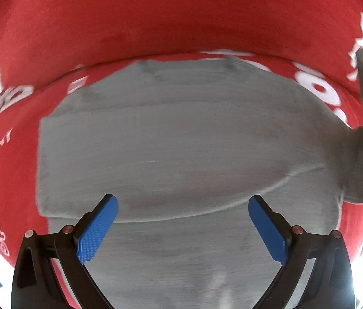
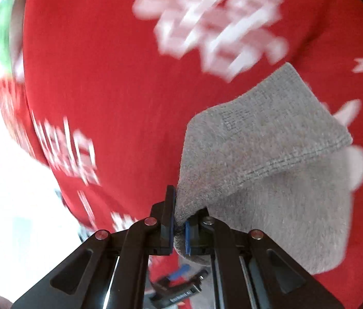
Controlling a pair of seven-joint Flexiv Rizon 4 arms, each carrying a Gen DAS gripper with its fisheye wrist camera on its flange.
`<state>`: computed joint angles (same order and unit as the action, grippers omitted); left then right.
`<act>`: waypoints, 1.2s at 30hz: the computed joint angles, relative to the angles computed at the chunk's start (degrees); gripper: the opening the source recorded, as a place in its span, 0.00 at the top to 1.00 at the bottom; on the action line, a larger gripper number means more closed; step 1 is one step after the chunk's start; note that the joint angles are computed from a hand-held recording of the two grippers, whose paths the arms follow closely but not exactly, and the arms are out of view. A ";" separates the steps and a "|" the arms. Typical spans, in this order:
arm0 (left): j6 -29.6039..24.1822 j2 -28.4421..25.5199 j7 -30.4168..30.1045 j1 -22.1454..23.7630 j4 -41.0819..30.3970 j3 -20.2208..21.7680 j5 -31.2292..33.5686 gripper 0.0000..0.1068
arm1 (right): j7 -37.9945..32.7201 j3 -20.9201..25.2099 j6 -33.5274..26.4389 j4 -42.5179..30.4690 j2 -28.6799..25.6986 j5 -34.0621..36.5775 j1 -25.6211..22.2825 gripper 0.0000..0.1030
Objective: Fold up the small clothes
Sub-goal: 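Fold the held sleeve and side across the body toward the left tool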
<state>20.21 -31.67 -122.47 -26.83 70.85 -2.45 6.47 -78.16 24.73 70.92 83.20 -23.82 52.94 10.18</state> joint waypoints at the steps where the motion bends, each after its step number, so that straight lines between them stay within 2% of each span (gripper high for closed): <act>1: 0.36 1.14 -1.40 -0.39 1.61 0.36 0.20 0.05 | 2.54 -1.41 -1.50 -1.12 -1.25 -3.92 2.84 0.94; 4: 2.23 4.48 -2.91 1.16 7.08 1.27 0.30 0.05 | 9.55 -3.19 -6.22 -4.60 -5.89 -12.42 8.73 0.93; 6: 2.97 6.16 -3.57 2.17 9.79 1.44 0.54 0.05 | 14.49 -4.43 -9.14 -5.90 -8.31 -17.52 11.64 0.90; 9: 4.19 7.77 -4.43 3.70 13.27 1.50 0.64 0.05 | 22.72 -5.97 -14.75 -6.78 -10.53 -24.10 14.22 0.86; 10: 4.78 8.61 -4.36 4.28 14.64 1.47 0.50 0.05 | 24.24 -5.71 -14.90 -6.52 -10.66 -24.61 14.20 0.78; 11: 5.38 8.72 -4.53 4.71 15.25 1.34 0.48 0.05 | 25.80 -5.67 -14.01 -5.79 -10.45 -24.99 14.34 0.57; 12: 6.24 9.36 -4.58 5.25 16.51 1.35 0.32 0.05 | 27.55 -5.93 -12.95 -4.76 -9.79 -25.75 14.65 0.46; 13: 6.69 9.67 -4.61 5.65 17.17 1.26 0.21 0.05 | 29.83 -6.64 -10.62 -3.08 -8.76 -26.69 15.32 0.39; 17: 9.88 11.22 -4.48 7.57 20.51 0.89 -1.74 0.05 | 41.02 -10.31 -6.02 0.09 -7.35 -32.66 17.56 0.41; 18: 11.02 11.62 -4.33 8.08 21.37 0.78 -2.48 0.05 | 41.85 -9.79 -5.19 0.35 -7.63 -32.84 16.86 0.47; 19: 12.56 12.28 -3.99 8.72 22.60 0.69 -3.51 0.05 | 42.46 -8.95 -4.89 -0.99 -8.77 -33.05 16.22 0.74; 20: 13.58 12.92 -3.72 9.18 23.56 0.64 -4.22 0.05 | 41.85 -7.85 -5.32 -2.06 -9.54 -33.50 15.19 0.92; 23: 16.26 14.47 -2.80 10.70 26.21 0.63 -6.31 0.05 | 35.41 -4.74 -7.02 -7.40 -12.52 -36.97 14.46 0.92; 26: 18.37 15.85 -1.74 12.11 28.71 0.73 -8.05 0.05 | 26.73 -2.16 -13.60 -15.27 -16.00 -40.62 16.51 0.92; 28: 19.32 16.70 -1.41 12.78 30.06 0.82 -8.83 0.05 | 22.25 -2.20 -19.52 -19.55 -17.83 -42.82 19.07 0.92; 33: 21.70 17.83 -0.09 14.27 33.12 0.31 -12.54 0.05 | 17.47 -4.82 -33.06 -25.28 -20.53 -45.25 24.69 0.84; 34: 22.13 17.86 0.47 14.48 33.63 0.05 -13.61 0.05 | 17.47 -5.39 -35.57 -25.99 -20.76 -45.41 25.41 0.78; 36: 23.16 17.70 2.09 14.90 34.59 -0.48 -15.79 0.05 | 16.41 -5.11 -34.52 -23.09 -19.02 -42.66 24.56 0.65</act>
